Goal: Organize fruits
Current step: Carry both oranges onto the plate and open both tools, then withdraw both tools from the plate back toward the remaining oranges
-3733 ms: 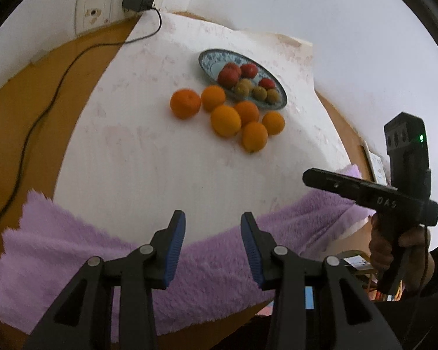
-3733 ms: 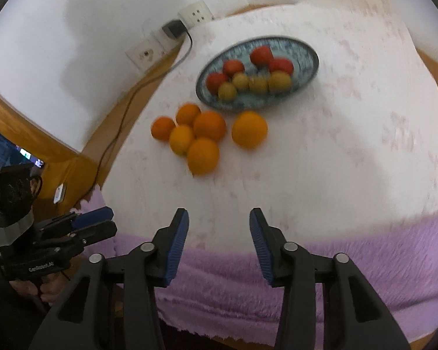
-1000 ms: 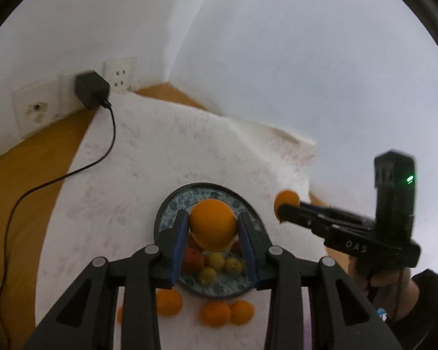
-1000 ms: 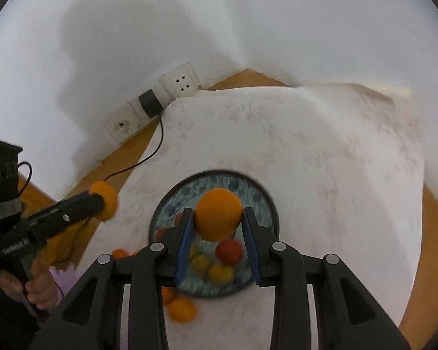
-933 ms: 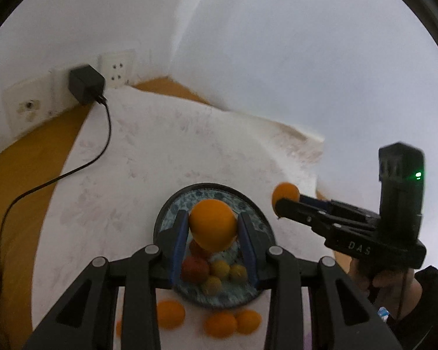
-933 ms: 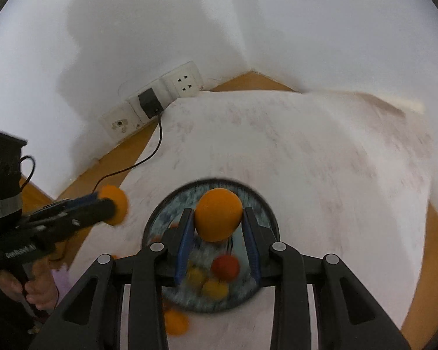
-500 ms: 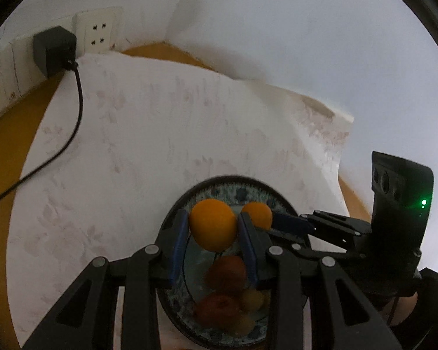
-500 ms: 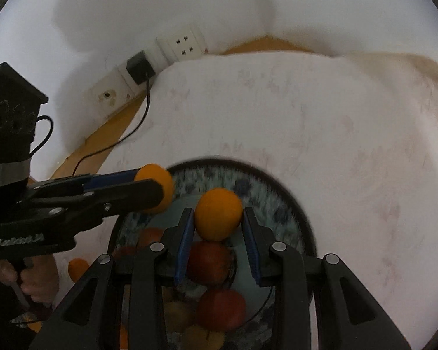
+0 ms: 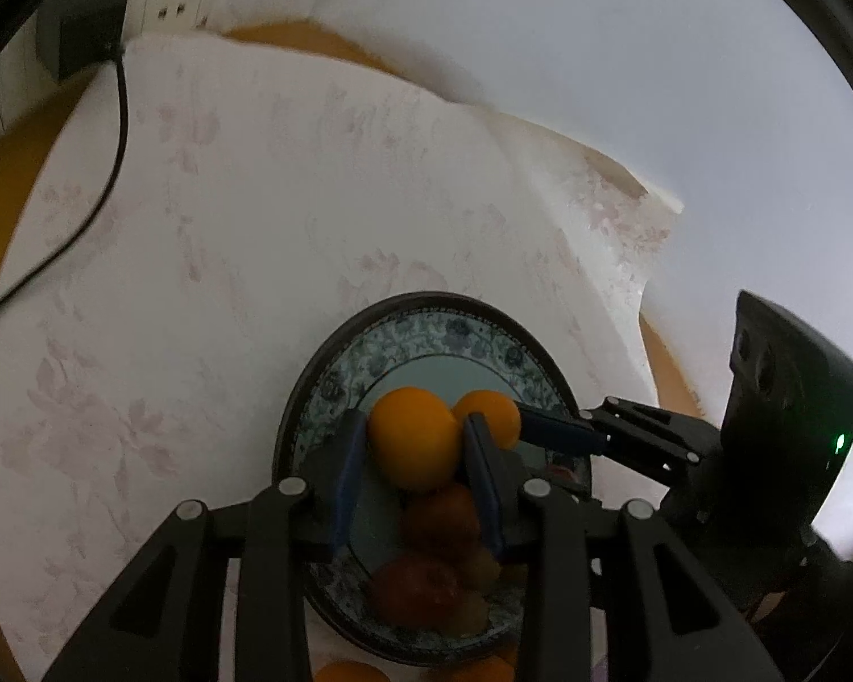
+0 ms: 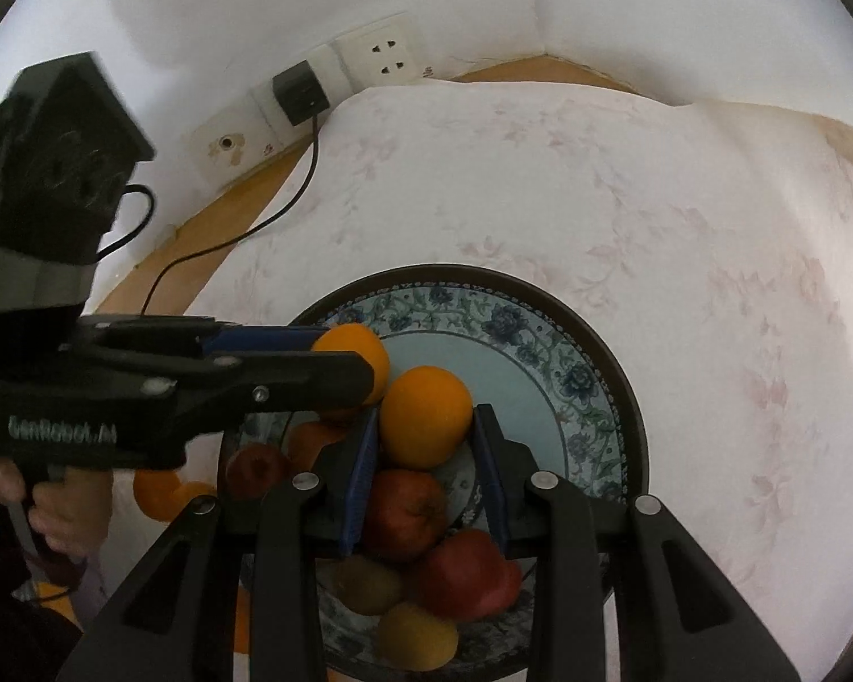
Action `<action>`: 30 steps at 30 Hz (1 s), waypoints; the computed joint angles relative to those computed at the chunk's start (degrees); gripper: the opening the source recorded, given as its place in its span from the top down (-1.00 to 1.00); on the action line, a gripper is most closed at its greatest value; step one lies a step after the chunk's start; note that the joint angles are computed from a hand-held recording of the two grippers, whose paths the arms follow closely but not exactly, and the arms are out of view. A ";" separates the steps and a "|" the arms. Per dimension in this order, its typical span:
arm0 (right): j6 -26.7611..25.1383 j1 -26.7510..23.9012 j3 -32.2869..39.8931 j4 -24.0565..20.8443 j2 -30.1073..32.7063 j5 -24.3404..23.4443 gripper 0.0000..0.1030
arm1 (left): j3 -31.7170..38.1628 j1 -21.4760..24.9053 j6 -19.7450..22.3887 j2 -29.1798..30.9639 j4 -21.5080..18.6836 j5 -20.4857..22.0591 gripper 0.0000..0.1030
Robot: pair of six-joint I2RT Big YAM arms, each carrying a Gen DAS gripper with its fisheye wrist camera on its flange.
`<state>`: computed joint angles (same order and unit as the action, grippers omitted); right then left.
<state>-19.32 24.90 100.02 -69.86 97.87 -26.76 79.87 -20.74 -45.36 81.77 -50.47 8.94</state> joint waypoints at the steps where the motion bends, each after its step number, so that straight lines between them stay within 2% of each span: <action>1: -0.60 0.01 0.27 -0.34 0.14 0.08 0.33 | -0.07 0.42 -0.62 0.07 0.04 1.01 0.29; 7: -3.18 0.18 -0.29 1.00 -0.57 0.60 0.22 | 0.17 1.24 -3.70 -0.19 0.47 3.03 0.05; 16: -3.27 -0.21 -0.75 1.66 -1.10 -0.31 0.14 | 0.85 0.45 -4.50 -1.07 -0.92 0.16 0.04; 21: 0.03 -1.69 -0.22 0.92 -1.60 -3.24 0.01 | 0.50 0.03 -4.47 -2.57 -1.56 -1.31 -0.01; 25: 1.95 -3.14 -1.05 1.92 -3.32 -4.55 0.01 | 0.56 -0.79 -4.04 -3.87 -3.83 -4.23 -0.02; 30: 7.60 -6.10 -3.17 2.58 -6.29 -8.90 0.01 | -1.30 -2.29 -6.68 -6.69 -4.00 -6.28 -0.02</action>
